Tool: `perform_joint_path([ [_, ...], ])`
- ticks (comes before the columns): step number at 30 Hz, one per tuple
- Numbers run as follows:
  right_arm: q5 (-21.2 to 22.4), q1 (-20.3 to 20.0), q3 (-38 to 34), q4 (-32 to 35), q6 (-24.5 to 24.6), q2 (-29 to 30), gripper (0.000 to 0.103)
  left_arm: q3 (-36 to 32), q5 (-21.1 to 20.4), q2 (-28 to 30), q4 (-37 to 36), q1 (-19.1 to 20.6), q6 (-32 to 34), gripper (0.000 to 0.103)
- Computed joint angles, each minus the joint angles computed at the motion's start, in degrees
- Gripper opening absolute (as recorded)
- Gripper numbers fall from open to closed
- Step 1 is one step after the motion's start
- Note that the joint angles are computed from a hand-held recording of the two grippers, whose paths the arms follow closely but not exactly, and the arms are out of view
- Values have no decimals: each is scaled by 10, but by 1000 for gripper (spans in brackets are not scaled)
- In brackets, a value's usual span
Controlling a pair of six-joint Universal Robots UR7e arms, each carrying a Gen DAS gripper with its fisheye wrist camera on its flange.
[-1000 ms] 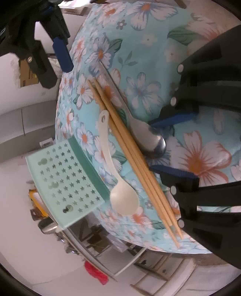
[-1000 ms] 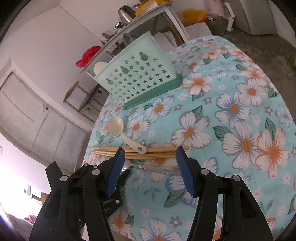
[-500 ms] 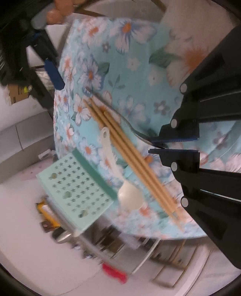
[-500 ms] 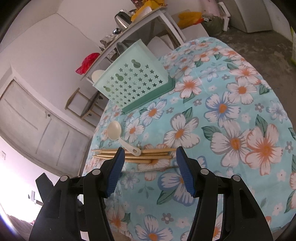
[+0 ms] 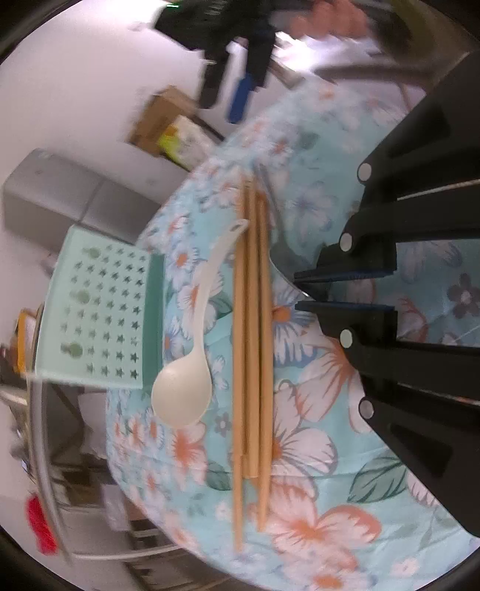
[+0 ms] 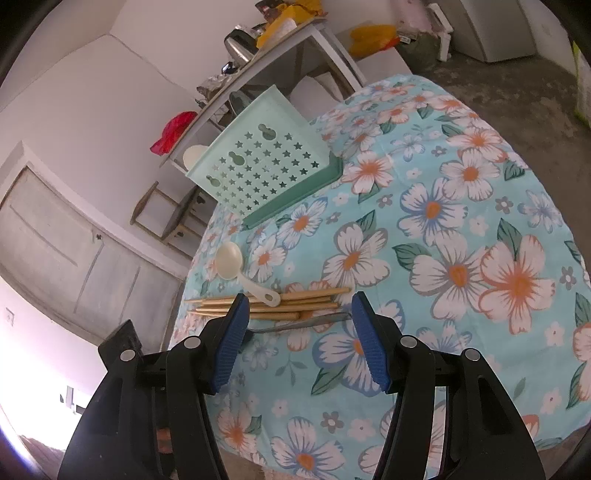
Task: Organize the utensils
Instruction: 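Lift the metal spoon with the left tool while the right tool reaches toward the white ladle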
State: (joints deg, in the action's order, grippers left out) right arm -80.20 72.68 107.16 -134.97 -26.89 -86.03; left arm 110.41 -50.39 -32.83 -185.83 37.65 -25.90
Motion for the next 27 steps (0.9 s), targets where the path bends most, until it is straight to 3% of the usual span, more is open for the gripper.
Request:
perform_joint_path([
  [7,-17,15,-4,5,-11,1,56,26,-38,-4,-100,7,-23,3],
  [16,-65,95,-41,32,-60,44,56,84,-11,-65,-53,-9,-94,2],
  [20,-108,138,-61,32,-84,85,56,125,2,-93,-49,-14,-135,2],
  [27,-146,185,-109,70,-106,164,59,180,21,-121,-63,-26,-175,2],
])
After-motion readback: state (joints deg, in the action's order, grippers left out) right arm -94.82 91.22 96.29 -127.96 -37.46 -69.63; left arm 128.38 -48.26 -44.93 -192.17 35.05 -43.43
